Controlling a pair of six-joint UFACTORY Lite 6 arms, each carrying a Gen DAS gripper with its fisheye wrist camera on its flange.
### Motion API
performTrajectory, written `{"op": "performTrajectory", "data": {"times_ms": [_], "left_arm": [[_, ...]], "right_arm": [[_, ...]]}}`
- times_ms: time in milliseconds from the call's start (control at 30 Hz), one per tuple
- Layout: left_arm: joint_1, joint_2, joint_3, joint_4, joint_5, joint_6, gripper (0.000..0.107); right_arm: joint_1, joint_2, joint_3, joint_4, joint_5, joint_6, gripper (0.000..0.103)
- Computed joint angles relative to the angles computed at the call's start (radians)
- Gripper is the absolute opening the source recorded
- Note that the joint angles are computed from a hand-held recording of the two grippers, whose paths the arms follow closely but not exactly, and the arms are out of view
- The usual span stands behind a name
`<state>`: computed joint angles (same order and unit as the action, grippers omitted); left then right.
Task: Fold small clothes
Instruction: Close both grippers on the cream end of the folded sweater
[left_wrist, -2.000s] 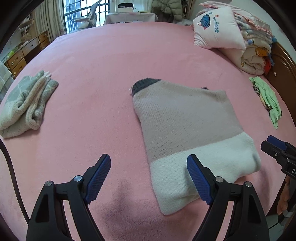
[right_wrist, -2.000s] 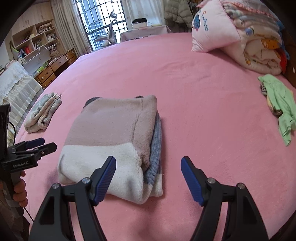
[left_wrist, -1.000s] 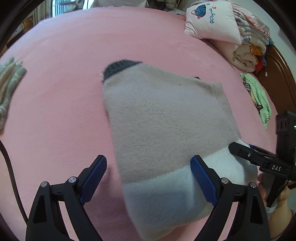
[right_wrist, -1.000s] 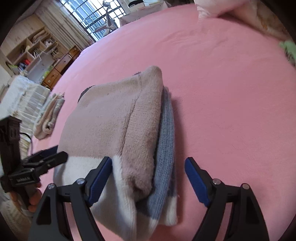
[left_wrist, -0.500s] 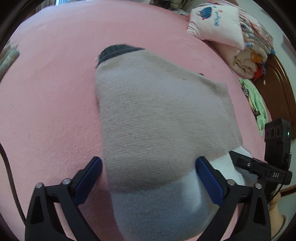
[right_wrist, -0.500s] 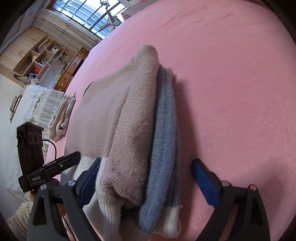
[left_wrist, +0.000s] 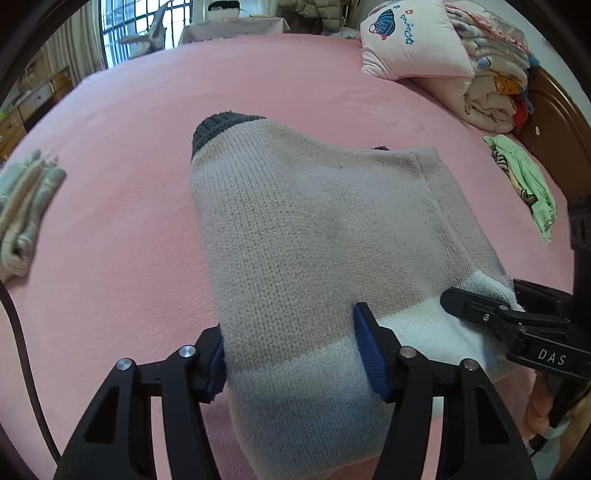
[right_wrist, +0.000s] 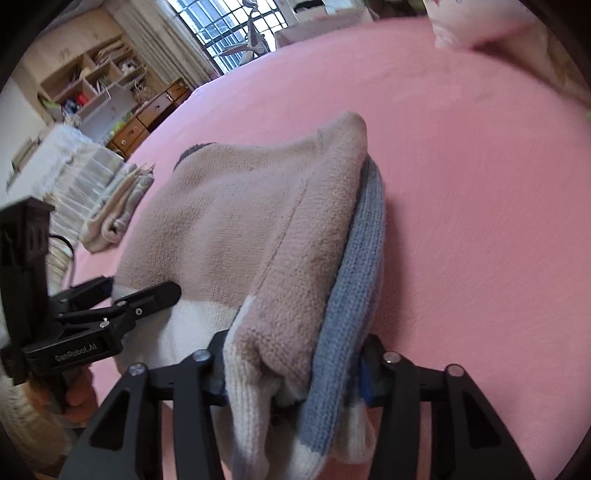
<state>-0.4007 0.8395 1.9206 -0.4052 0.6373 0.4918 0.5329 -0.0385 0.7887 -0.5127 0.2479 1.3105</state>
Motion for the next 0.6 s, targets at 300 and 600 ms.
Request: {"op": "performTrajectory", "data": {"times_ms": [300,600], "left_arm": [[0.061,-0.360,-0.364,-0.031,0.005,0.077,0.054],[0.253,-0.724,-0.763,-0.096,0.056,0.240,0.054]], "right_arm": [[0.279,-0.128,0.020,-0.190,0.208,0.322,0.037],[0.540,-0.062,0.127,-0.256,0.338,0.537,0.036]]}}
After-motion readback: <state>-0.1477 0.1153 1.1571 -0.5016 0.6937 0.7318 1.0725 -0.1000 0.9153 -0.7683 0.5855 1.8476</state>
